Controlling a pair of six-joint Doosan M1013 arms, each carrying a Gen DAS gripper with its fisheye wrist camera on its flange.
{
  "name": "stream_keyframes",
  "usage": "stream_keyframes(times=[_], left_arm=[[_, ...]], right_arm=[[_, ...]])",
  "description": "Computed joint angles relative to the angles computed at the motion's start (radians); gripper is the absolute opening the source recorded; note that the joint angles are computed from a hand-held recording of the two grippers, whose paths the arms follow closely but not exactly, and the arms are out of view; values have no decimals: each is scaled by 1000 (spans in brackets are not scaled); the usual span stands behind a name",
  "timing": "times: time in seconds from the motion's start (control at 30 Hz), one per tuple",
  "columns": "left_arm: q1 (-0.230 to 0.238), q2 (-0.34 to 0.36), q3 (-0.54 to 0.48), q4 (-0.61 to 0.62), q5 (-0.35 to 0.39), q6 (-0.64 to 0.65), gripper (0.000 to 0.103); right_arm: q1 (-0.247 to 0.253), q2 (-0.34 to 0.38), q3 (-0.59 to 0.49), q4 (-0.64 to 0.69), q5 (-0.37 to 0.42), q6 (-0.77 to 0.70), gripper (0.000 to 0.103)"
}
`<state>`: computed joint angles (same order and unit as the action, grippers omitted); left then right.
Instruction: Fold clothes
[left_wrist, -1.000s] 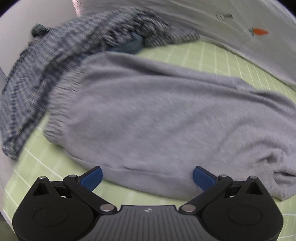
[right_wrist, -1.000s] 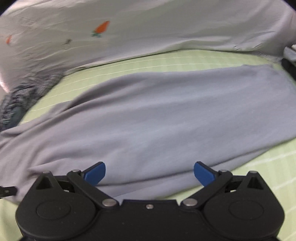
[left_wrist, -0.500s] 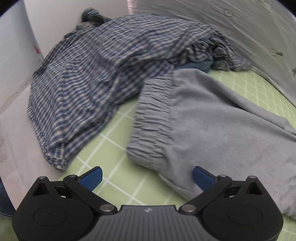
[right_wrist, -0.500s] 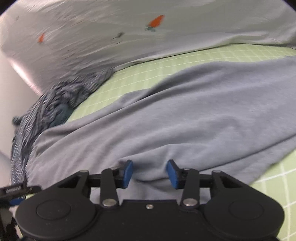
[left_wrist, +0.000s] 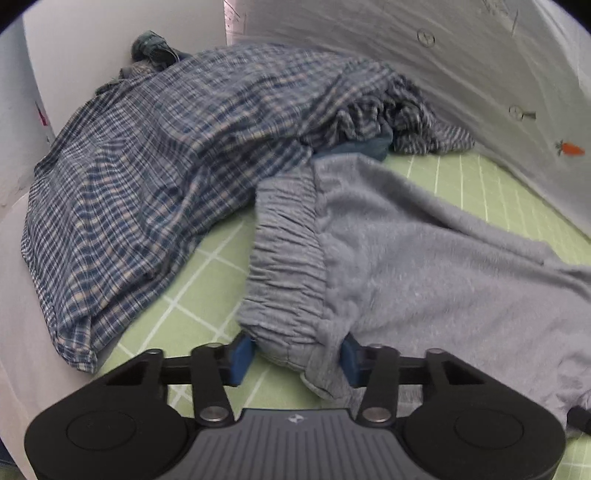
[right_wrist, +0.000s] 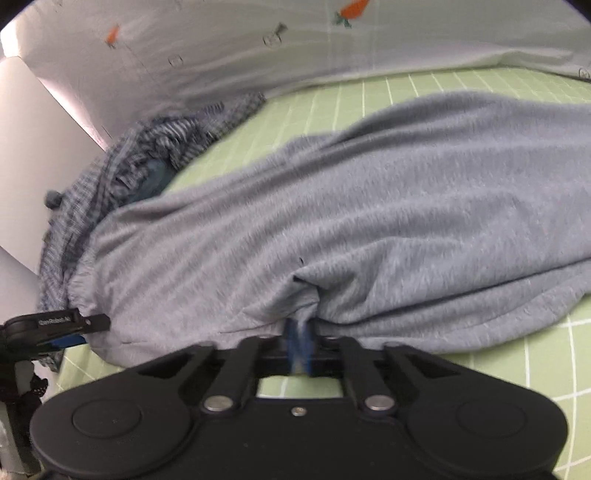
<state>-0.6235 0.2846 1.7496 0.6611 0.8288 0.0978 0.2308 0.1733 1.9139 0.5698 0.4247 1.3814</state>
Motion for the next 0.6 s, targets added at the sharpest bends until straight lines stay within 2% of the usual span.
stream_keyframes(times=[0.17, 0.27, 0.47, 0.53, 0.6], left_arm=[[2, -26, 29, 76, -39, -97, 42], [-6, -37, 40, 113, -28, -126, 42], [-1, -65, 79, 38, -40, -182, 44], [-6, -70, 86, 28, -38, -178, 46], [-12, -71, 86, 27, -26, -171, 47]], right_arm=[[1, -43, 39, 43, -34, -54, 1], [4, -69, 61, 68, -17, -118, 1], [-12, -68, 70, 85, 91, -124, 1], [-12, -70, 64, 59, 93, -105, 1], [-5, -79, 61, 8, 57, -76, 5]])
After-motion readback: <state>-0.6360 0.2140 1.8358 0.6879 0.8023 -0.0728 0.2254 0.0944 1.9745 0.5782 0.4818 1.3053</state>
